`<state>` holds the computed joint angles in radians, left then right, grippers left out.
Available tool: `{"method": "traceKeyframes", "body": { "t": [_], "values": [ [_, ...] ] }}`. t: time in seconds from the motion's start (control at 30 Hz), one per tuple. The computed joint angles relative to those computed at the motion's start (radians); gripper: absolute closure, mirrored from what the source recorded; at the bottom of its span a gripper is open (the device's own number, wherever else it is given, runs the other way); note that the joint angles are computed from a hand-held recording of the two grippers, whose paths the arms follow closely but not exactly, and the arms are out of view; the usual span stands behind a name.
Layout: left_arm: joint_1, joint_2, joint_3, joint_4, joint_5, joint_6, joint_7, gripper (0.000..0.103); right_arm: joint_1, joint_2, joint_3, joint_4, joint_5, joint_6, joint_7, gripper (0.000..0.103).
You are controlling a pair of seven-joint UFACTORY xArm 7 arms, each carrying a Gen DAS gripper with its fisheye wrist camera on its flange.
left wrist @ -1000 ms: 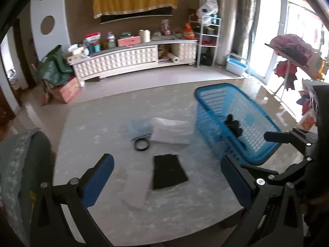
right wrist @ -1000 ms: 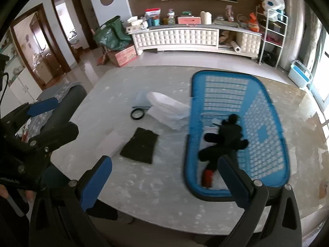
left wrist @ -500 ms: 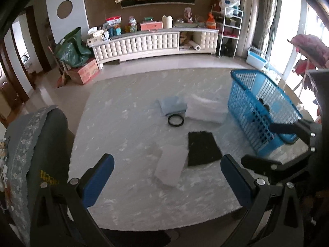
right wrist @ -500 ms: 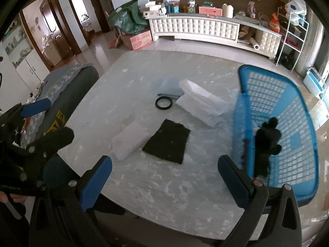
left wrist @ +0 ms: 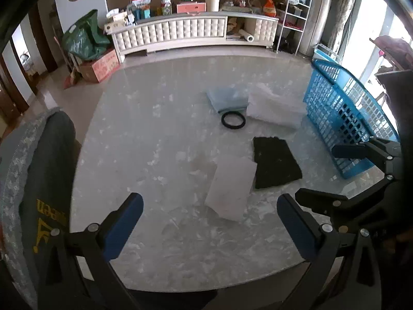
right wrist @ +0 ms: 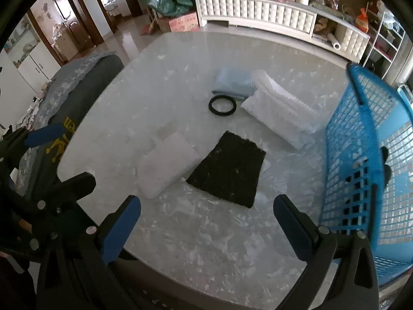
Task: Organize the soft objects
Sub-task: 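Reach the right tool to the black fuzzy cloth and grasp it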
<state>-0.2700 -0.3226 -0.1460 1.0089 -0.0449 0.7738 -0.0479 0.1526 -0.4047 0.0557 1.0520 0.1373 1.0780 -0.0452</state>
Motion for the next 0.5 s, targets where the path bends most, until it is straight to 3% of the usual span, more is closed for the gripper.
{"method": "traceKeyframes", "body": {
  "t": [0.5],
  "values": [
    [-0.011,0.175,-0.001,0.023,0.004,-0.041,0.042,0.0,-0.026,0.131,-0.004,0.014,-0.023,0.007,0.047,0.0]
  ]
}}
